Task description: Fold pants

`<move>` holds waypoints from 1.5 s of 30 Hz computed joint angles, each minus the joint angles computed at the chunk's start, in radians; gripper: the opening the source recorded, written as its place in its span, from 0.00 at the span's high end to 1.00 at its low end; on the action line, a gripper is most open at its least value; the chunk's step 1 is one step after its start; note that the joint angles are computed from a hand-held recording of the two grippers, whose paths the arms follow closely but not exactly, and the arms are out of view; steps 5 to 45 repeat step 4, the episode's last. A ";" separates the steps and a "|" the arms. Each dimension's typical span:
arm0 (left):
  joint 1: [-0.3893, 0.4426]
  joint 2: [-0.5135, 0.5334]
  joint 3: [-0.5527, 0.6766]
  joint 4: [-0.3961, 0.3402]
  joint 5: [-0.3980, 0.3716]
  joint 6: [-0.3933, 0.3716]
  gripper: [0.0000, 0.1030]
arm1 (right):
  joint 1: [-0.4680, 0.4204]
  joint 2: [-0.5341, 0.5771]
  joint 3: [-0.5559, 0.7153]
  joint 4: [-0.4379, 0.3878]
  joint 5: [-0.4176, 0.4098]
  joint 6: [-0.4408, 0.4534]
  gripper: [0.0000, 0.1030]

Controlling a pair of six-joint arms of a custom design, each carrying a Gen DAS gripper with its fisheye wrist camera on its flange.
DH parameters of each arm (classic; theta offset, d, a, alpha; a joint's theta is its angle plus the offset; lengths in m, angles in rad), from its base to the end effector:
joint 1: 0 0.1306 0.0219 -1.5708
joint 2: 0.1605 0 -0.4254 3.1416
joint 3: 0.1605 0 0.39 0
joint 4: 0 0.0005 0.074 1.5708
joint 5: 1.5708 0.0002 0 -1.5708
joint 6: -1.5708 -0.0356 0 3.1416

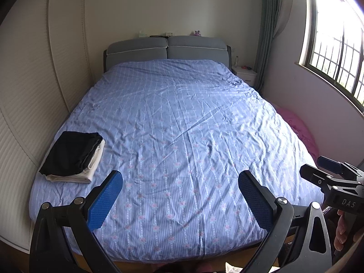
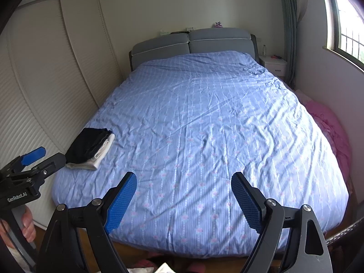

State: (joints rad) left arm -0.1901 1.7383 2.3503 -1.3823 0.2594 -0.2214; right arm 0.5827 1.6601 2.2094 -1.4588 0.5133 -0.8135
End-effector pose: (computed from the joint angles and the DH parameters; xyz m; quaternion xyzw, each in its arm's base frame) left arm 0.5440 -0.1145 0.6817 0.2359 0.8837 -0.1131 0.3882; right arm 0.4474 0.2733 0.6634 0.1872 0.8993 0.0179 0.3949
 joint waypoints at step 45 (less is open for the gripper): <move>0.002 0.012 0.023 -0.021 -0.001 0.003 0.00 | 0.002 0.000 -0.001 0.000 0.000 -0.003 0.17</move>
